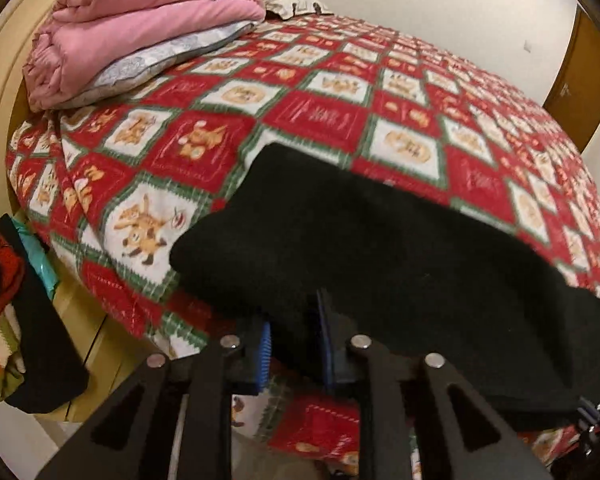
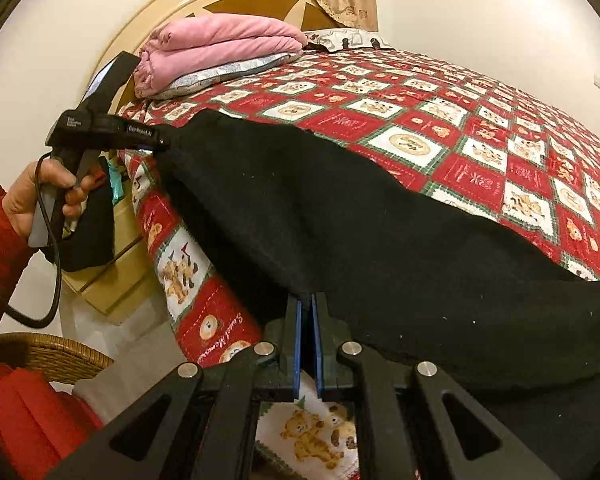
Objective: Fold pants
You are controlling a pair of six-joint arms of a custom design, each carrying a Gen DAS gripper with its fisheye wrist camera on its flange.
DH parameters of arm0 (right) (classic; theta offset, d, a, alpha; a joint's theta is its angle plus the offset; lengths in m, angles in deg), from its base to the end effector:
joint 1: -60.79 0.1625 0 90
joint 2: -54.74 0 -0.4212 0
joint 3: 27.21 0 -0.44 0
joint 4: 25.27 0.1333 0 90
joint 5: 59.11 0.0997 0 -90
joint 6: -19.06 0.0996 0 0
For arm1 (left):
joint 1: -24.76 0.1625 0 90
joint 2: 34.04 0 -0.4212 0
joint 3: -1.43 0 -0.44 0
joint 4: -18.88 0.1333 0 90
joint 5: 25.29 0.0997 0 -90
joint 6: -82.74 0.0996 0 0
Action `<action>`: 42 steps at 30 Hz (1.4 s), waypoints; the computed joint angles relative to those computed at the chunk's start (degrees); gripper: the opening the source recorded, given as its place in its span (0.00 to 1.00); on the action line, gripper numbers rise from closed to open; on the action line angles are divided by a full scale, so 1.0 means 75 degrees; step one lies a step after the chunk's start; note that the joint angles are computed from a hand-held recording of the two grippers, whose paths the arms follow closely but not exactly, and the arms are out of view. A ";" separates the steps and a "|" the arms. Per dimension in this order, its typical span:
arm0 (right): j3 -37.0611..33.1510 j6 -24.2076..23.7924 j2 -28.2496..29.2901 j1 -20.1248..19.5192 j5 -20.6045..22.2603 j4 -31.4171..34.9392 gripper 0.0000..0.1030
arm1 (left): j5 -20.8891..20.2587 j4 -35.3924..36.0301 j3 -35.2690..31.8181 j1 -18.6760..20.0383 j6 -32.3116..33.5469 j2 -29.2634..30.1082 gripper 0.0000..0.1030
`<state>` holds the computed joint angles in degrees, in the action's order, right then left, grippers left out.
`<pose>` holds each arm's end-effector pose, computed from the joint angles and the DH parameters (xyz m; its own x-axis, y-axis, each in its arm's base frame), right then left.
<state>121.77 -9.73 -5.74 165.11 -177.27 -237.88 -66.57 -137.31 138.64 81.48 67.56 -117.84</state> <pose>0.1704 -0.3186 0.0724 -0.7074 -0.3527 0.6125 -0.6224 0.7216 -0.3033 -0.0562 -0.4649 0.1859 -0.7605 0.0018 -0.6494 0.3482 0.8452 -0.4054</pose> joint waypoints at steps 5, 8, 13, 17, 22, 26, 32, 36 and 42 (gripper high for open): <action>-0.0058 0.0219 0.0284 -0.0396 0.0063 0.0184 0.08 | 0.0913 -0.0130 0.0023 0.0083 0.0044 0.0368 0.60; 0.0055 0.0614 0.0095 -0.0827 0.0684 0.0256 0.09 | 0.1739 0.0159 0.0131 0.0011 -0.0544 0.0207 0.86; 0.0116 0.1131 -0.0671 -0.1053 0.1250 0.1318 0.12 | 0.2481 0.0910 0.0290 -0.0308 -0.1484 -0.0314 0.91; 0.0278 0.1363 -0.1699 -0.1095 0.2135 0.2148 0.43 | 0.3991 0.1017 0.0462 -0.0933 -0.1903 0.0006 0.92; 0.0319 0.1351 -0.2225 -0.0929 0.2716 0.2026 0.73 | 0.4384 0.0001 0.0307 -0.0817 -0.0781 0.0374 0.92; 0.0047 0.1046 -0.1978 -0.0773 0.2720 0.1426 0.73 | 0.3588 -0.1521 0.0588 -0.0909 0.0019 0.0059 0.92; -0.0987 0.1205 -0.1445 -0.1041 0.3254 0.2351 0.73 | 0.2421 -0.3126 0.0757 -0.1098 0.0943 0.0919 0.92; -0.1778 0.1381 -0.0616 -0.1190 0.3245 0.2591 0.73 | 0.2107 -0.3304 0.0396 -0.0959 0.0568 0.1883 0.92; -0.2332 0.1548 0.0047 -0.1304 0.3506 0.2953 0.73 | 0.2007 -0.3475 0.0232 -0.0726 0.0015 0.2489 0.96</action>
<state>104.28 1.88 -5.39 155.34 -150.97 -215.73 -51.52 -163.37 140.38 76.03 67.67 -99.17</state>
